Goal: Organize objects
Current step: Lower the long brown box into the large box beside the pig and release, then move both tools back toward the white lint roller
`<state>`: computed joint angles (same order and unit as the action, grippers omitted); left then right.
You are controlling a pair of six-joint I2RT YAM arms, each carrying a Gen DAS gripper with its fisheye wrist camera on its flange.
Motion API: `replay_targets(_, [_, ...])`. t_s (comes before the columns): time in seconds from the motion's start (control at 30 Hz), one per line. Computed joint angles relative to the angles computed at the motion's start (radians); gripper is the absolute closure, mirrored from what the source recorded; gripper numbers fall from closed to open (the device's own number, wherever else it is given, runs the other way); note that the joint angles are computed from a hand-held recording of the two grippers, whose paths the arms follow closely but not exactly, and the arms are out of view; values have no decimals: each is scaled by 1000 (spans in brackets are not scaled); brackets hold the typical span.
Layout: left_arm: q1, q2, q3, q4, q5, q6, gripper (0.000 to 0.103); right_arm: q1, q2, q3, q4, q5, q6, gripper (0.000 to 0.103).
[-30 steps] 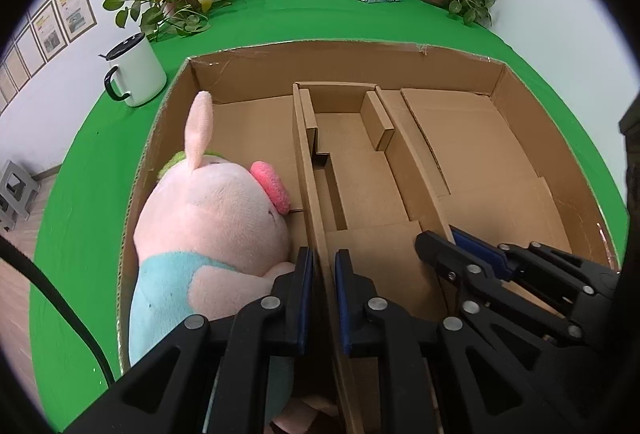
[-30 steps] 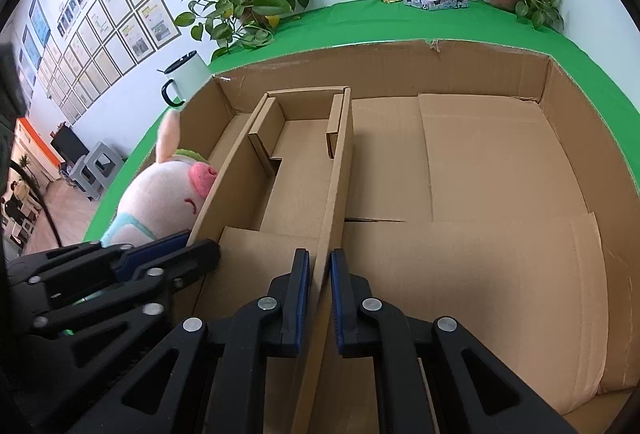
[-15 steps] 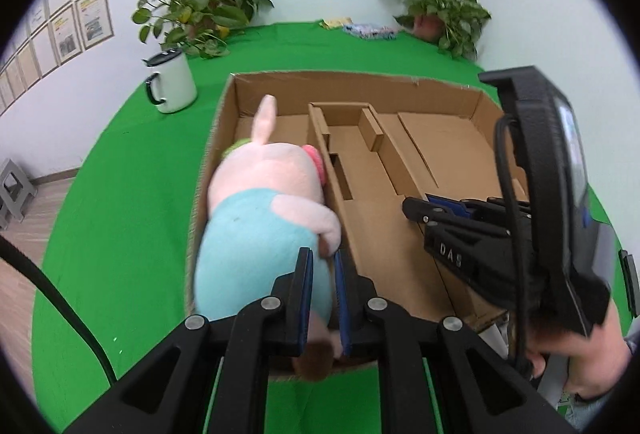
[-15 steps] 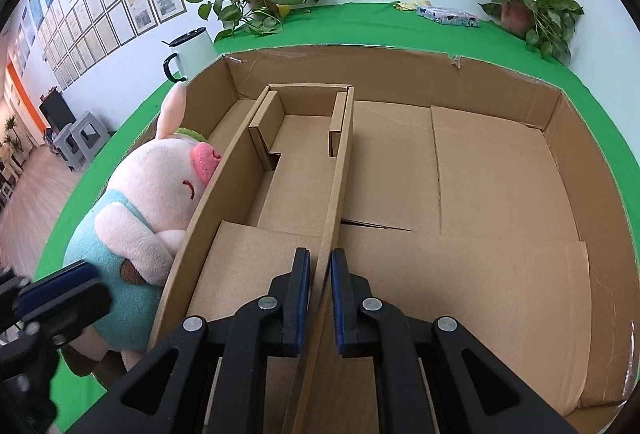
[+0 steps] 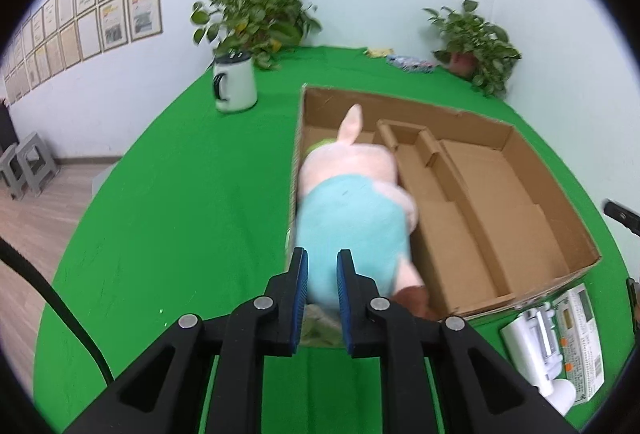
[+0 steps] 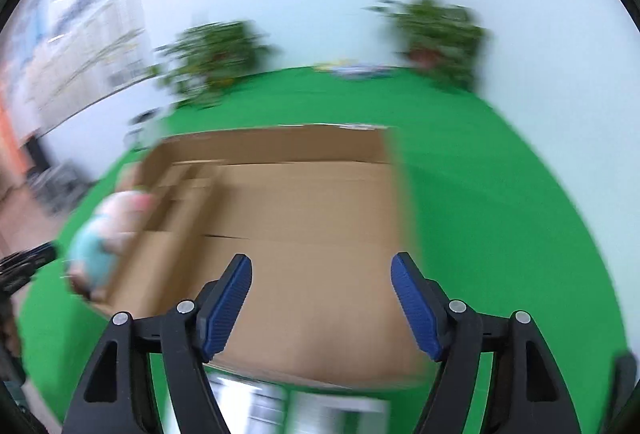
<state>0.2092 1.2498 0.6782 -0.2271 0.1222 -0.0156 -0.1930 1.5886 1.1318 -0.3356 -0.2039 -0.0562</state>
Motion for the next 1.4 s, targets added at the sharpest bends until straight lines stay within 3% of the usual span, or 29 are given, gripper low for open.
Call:
replay_targets(0.07, [24,43,-1,18,24,-11,89,-67,46,2,-2,2,-9,35])
replay_targets(0.13, [43,74,-5,41,40,-23,89,-97,104,7,-13,-12,-28,49])
replay_targets(0.27, [62,99,-10,40,72,-19,91,-91,150,-18,11,-42,-30,63])
replay_targets(0.37, [90,95,-15,31,120,-20,92,-76,146,-16,-5,-62,-26,88])
replay_targets(0.43, [92,96,-9,19,122,-21,92,-24,112,-41,4,26,-26,95])
replay_targets(0.6, [74,58,-19,3,80,-7,92,-2,69,-78,15,76,-15,95])
replay_targets(0.67, [44,-6,-39,-14,14,-4,91,34,0,-127,33,147,-14,85])
replay_targets(0.7, [15,-65,-59,-29,-36,-1,91,37,-40,-154,41,146,-22,64])
replay_targets(0.73, [2,-104,-72,-38,-51,6,88,42,-131,-221,56,123,-27,36])
replay_targets(0.8, [-42,-247,-121,-75,-52,13,63,62,-323,-347,53,45,-21,14])
replay_targets(0.83, [-70,-322,-145,-100,-44,0,34,90,-423,-403,7,-6,-22,14])
replay_targets(0.87, [-111,-396,-171,-122,-50,-32,17,130,-509,-451,-43,-46,-24,13])
replay_targets(0.93, [-197,-489,-203,-162,-48,-101,16,246,-658,-543,-104,-40,12,13])
replay_targets(1.03, [-278,-464,-218,-192,51,-174,16,476,-799,-643,-146,96,133,13])
replay_targets(1.17, [-327,-356,-270,-63,197,-262,16,760,-765,-700,-138,355,272,16])
replay_targets(1.23, [-335,-262,-283,28,271,-291,18,756,-755,-719,-147,347,303,36])
replay_targets(1.3, [-349,-193,-279,64,298,-308,18,757,-724,-731,-141,361,347,49])
replay_targets(1.4, [-360,-105,-252,69,337,-297,23,788,-778,-747,-169,328,364,48])
